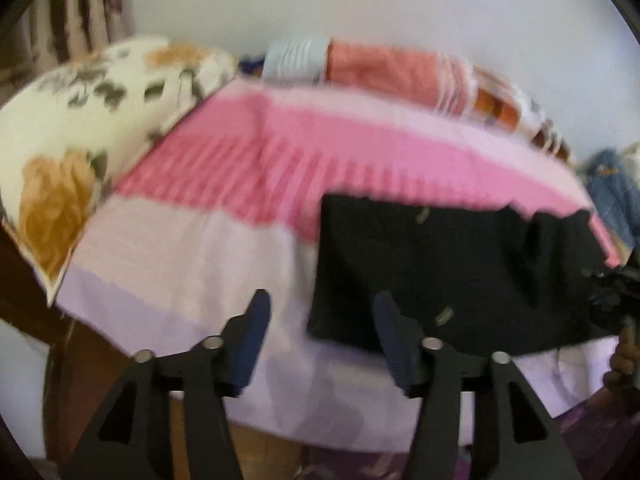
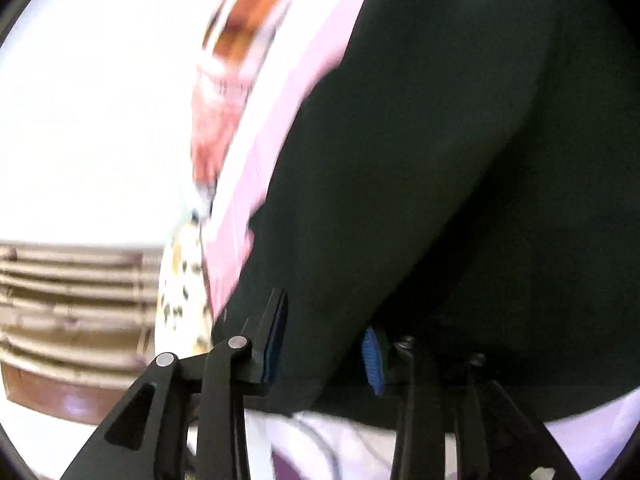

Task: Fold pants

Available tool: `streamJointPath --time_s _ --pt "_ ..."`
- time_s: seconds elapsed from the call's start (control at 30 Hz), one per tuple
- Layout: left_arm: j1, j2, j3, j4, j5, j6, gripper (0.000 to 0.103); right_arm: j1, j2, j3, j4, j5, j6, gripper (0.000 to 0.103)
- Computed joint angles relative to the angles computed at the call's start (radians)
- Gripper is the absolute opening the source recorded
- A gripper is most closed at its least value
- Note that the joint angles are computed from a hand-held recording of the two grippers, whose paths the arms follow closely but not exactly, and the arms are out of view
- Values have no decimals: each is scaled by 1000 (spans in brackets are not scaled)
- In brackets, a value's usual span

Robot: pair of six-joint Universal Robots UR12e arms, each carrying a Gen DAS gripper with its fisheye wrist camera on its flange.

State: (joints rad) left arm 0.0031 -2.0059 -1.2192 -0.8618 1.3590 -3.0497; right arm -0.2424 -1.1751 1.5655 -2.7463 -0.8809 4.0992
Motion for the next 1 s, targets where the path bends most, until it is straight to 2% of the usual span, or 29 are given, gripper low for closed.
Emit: streamJointPath --time_s 0.07,0.13,0.2,0.23,0.27,0.37,0.43,0.47,0.5,0.53,0.57,0.67,0.73,0.87,1.0 --pt "-6 -6 8 31 -34 -4 81 -31 2 29 -91 -17 84 34" --pt "-19 -23 23 45 -60 -4 82 -57 8 55 -187 -51 171 34" --pt "-33 -42 42 18 -74 3 82 -78 17 69 -247 -75 233 34" --pt "-40 -55 56 -1 -72 10 82 -92 26 80 -310 -85 281 34" --pt "-45 -65 66 -19 -74 14 82 -106 34 85 -350 -94 311 30" --pt "-58 -85 83 -59 -80 16 82 -131 51 72 -385 -103 339 28" --pt "-64 -90 85 -76 -77 18 82 -145 60 51 -353 -98 299 27" --pt "-65 -91 86 -84 -76 24 82 -148 62 44 -338 -95 279 21" --pt "-69 -93 89 -92 -64 29 82 -149 60 34 -294 -107 237 11" --pt "-75 -97 95 -100 -43 31 82 -148 53 23 -232 -127 181 8" --pt "-76 -98 95 -104 -34 34 82 -140 55 12 -207 -143 167 7" --pt "-77 -101 95 -104 -31 39 82 -147 41 25 -195 -150 147 6" --pt "-80 -104 96 -106 -9 52 82 -151 20 48 -219 -166 149 6" --pt "-79 -105 101 -123 -3 57 82 -155 -36 83 -217 -209 142 5" --pt "-77 -96 87 -108 3 74 82 -163 -123 168 -189 -247 131 5"
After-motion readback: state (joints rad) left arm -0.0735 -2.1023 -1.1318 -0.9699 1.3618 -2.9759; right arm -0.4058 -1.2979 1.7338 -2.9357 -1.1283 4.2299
